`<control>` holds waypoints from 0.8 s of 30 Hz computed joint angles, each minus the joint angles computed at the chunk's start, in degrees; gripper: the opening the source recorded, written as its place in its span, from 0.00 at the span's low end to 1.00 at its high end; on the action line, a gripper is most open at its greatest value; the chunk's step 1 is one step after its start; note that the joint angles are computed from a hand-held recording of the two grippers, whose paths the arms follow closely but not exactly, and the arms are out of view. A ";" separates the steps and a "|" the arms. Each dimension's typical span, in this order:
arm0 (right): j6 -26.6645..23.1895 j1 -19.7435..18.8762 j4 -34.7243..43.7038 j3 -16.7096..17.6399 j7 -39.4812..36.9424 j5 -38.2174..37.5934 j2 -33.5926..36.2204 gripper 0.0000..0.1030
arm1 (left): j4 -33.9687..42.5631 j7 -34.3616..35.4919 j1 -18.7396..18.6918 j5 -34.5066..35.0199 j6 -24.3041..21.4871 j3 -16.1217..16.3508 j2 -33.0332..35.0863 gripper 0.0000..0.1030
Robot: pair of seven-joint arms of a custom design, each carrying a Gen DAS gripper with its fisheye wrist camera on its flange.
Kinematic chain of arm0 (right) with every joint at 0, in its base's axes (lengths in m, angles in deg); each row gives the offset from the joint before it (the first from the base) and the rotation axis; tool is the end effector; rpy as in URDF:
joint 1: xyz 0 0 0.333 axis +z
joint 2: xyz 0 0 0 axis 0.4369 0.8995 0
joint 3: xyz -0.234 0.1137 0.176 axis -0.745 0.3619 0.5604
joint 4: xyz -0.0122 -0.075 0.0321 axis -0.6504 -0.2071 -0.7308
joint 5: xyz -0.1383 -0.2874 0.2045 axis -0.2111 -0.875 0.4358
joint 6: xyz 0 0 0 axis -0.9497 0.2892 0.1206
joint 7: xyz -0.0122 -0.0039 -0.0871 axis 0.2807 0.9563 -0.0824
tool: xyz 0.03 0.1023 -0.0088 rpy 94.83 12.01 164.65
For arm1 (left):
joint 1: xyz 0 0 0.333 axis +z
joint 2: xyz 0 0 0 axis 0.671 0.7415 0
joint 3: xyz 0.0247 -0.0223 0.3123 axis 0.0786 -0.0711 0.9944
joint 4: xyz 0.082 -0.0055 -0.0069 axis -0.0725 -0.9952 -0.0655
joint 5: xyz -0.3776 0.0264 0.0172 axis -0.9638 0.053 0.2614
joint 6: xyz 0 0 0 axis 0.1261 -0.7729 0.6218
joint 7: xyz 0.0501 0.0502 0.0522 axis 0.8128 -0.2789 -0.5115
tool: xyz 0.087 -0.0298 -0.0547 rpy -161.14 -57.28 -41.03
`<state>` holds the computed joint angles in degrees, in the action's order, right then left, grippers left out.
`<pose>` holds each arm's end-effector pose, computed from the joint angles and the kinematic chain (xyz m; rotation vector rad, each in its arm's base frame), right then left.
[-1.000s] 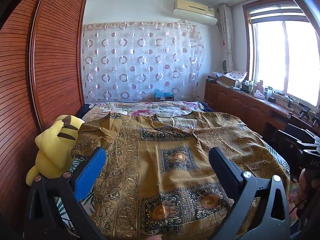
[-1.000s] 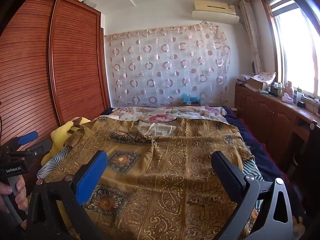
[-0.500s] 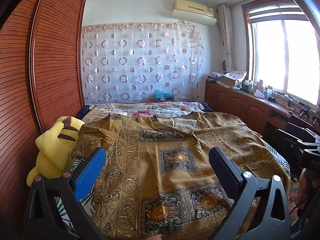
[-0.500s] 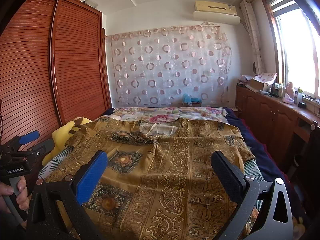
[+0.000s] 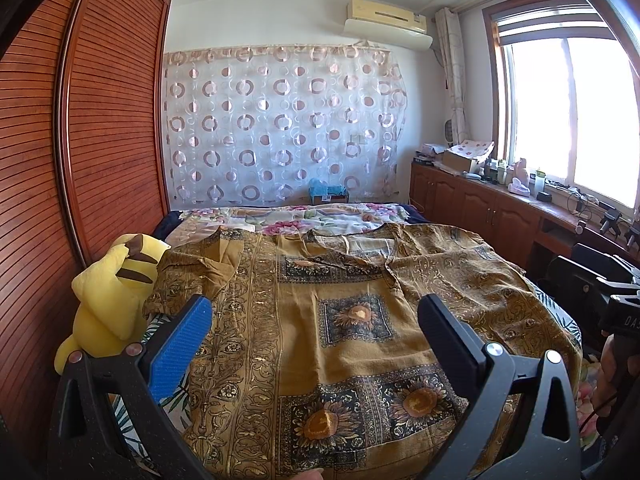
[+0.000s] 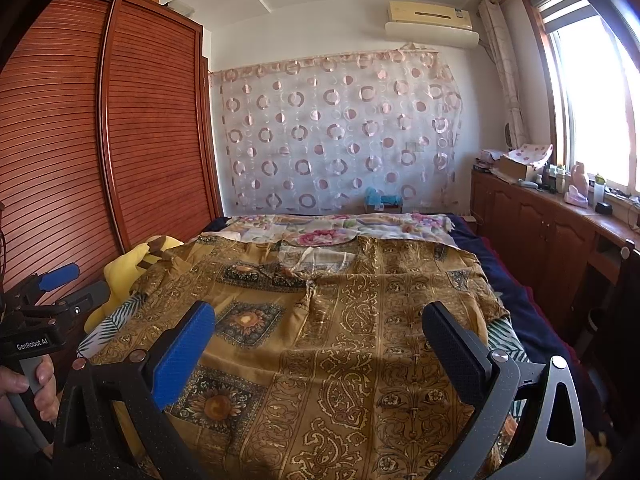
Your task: Fold small clothes
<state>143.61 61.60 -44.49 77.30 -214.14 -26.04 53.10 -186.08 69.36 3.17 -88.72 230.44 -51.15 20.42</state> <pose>0.3580 0.3755 0.4148 -1.2265 1.6889 -1.1166 0.4824 -0.4313 0.4152 -1.1215 1.9263 -1.3358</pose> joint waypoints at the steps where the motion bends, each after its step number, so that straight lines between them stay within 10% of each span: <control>1: -0.09 0.02 0.00 0.01 -0.01 0.03 0.01 1.00 | -0.04 -0.15 0.16 0.27 -0.05 -0.12 0.02 1.00; 24: -0.04 0.04 -0.05 -0.01 0.12 -0.08 -0.07 1.00 | 0.00 0.04 0.03 0.32 0.28 -0.03 0.16 1.00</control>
